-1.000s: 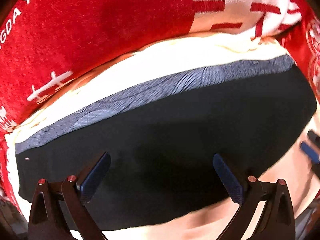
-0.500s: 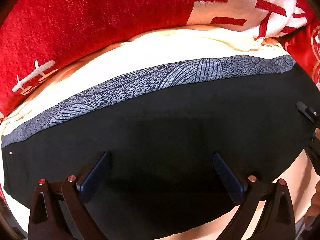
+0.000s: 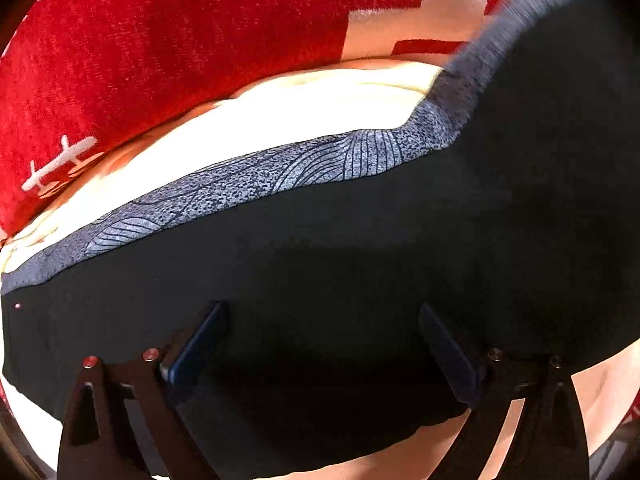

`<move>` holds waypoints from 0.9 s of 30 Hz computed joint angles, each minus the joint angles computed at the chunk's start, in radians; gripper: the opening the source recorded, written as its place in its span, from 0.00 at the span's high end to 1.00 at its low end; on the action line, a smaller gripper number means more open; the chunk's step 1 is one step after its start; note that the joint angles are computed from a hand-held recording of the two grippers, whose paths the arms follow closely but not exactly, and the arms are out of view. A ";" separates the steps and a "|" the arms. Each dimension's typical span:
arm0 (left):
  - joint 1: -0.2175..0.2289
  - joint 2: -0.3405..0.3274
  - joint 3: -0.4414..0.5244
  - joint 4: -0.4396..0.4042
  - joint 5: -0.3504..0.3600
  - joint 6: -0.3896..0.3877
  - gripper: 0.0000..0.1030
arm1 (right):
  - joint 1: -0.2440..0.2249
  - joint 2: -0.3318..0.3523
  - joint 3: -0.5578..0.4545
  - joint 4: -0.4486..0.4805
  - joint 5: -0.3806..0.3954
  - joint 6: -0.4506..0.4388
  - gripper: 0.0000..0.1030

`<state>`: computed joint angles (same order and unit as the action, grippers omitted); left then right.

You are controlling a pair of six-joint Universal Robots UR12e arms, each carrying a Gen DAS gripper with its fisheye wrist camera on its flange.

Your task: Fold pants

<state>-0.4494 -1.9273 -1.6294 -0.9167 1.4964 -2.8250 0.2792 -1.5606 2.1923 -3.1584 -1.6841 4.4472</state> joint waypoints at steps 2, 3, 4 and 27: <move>0.009 -0.006 0.017 -0.041 -0.027 0.012 0.05 | 0.009 0.007 -0.053 0.086 0.009 -0.091 0.87; 0.019 -0.006 0.028 -0.070 -0.044 0.016 0.05 | 0.015 0.008 -0.069 0.114 0.009 -0.117 0.87; 0.032 0.000 0.029 -0.080 -0.057 0.011 0.05 | 0.022 0.010 -0.088 0.149 0.004 -0.142 0.87; 0.344 0.044 0.018 -0.056 0.114 0.017 0.05 | 0.306 0.482 -0.870 1.241 -0.253 -0.611 0.60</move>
<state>-0.1052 -1.8832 -1.6110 -0.9722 1.6099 -2.8076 0.5852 -1.0789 1.3228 -1.9173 -1.9376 3.8361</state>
